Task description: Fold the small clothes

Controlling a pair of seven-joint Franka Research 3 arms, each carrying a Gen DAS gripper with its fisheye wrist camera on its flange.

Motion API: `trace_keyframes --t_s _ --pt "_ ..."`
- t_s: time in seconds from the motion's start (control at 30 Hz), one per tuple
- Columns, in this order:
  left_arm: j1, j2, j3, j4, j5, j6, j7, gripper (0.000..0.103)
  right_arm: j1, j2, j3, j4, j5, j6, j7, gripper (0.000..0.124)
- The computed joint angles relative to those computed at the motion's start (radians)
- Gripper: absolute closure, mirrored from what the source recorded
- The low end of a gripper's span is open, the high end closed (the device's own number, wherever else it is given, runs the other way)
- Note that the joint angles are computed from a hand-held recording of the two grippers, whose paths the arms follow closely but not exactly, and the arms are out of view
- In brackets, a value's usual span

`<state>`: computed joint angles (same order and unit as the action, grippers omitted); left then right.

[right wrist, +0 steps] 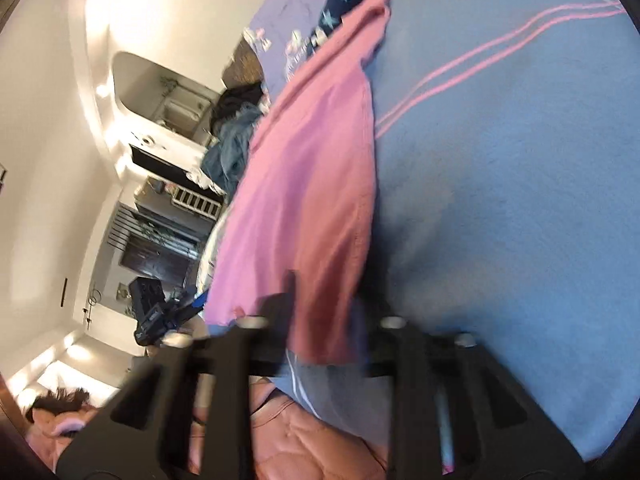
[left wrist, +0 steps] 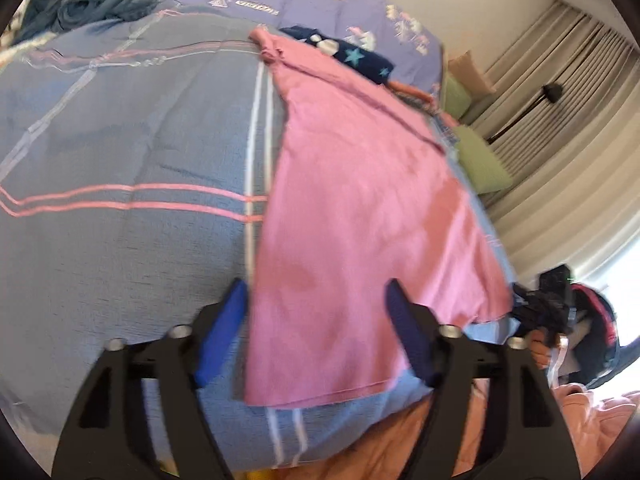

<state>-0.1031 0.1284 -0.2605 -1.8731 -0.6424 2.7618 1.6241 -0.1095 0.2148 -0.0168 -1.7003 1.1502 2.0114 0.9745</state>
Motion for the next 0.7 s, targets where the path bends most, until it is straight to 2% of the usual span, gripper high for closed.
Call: trace_keyframes --t_s 0.07,0.17,0.27,0.37,0.5,0.6,0.7 --pt "-0.007 -0.002 -0.001 -0.011 0.009 0.027 -0.019 0.024 0.004 0.0 0.002 0.0 0.002 0.009 0.032 0.119" --pt "-0.009 -0.015 -0.002 -0.024 0.022 0.026 -0.031 0.025 -0.013 -0.073 -0.006 -0.079 0.12 0.041 -0.034 0.12" --pt "-0.003 -0.028 -0.002 -0.033 -0.038 0.012 0.003 0.026 -0.025 -0.167 -0.043 -0.167 0.226 0.054 -0.092 0.121" --pt "-0.001 -0.03 0.001 -0.034 -0.099 0.006 0.043 0.026 -0.004 -0.187 -0.064 -0.187 0.177 0.082 -0.079 0.121" --pt "-0.011 -0.029 0.011 -0.029 -0.059 -0.011 0.025 0.026 0.015 -0.142 -0.063 -0.171 0.152 0.089 -0.03 0.121" --pt "-0.017 -0.044 0.025 -0.04 0.005 -0.039 -0.021 0.034 0.017 -0.144 -0.062 -0.176 0.125 0.103 -0.03 0.121" --pt "-0.011 -0.059 0.025 -0.059 -0.066 -0.044 0.03 0.038 0.016 -0.145 -0.065 -0.171 0.105 0.105 -0.013 0.121"
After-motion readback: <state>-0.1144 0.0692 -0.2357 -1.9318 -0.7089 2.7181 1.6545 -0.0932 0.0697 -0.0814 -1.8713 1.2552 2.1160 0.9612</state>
